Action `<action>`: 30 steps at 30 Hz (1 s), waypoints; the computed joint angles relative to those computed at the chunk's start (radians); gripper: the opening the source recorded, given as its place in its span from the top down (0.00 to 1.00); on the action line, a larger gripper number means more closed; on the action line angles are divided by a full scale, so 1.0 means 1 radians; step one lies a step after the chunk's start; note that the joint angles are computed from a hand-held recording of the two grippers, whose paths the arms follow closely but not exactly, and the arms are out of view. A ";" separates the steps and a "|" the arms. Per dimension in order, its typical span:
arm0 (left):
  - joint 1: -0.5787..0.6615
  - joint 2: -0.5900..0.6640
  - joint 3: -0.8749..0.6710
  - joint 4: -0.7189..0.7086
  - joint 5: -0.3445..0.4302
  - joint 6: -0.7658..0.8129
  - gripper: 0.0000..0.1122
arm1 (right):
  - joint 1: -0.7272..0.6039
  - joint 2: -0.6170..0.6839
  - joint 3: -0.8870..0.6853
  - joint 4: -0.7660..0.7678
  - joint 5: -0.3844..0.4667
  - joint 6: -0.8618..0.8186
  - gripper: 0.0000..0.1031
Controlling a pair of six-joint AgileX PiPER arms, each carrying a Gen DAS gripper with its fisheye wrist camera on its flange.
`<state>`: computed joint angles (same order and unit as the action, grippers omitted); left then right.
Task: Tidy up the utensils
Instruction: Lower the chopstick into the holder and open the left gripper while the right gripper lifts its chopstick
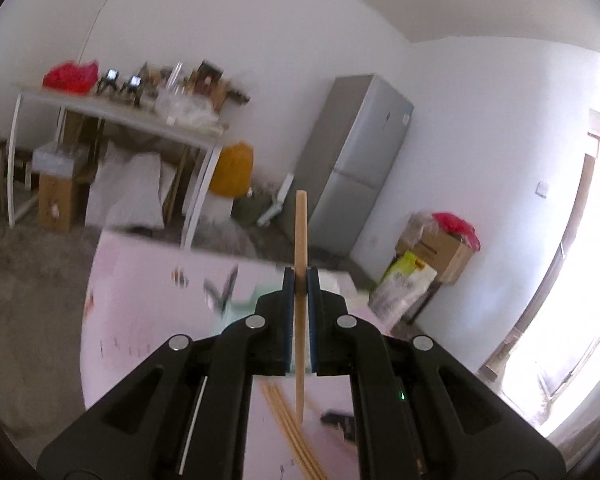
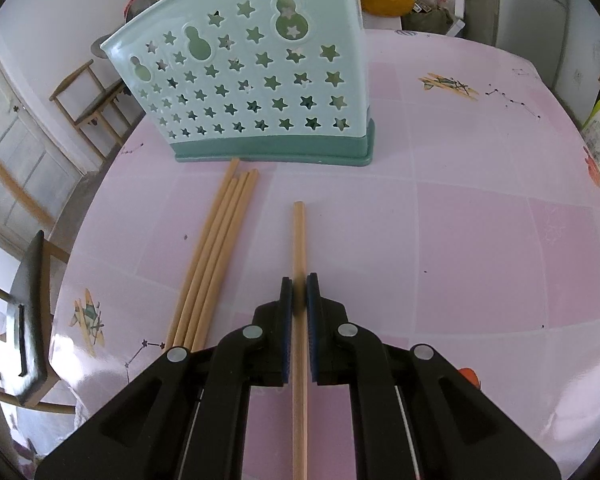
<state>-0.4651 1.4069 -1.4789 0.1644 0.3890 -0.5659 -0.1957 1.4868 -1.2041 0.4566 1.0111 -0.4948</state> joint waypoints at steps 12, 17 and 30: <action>-0.020 0.381 -0.609 0.115 0.079 0.036 0.96 | -0.022 0.016 -0.004 0.042 0.003 -0.037 0.93; -0.055 0.593 -0.840 0.275 0.190 -0.029 0.96 | -0.029 0.023 -0.006 0.057 0.007 -0.049 0.93; -0.055 0.588 -0.656 0.413 0.181 -0.184 0.83 | -0.044 0.017 0.006 0.068 -0.003 -0.060 0.93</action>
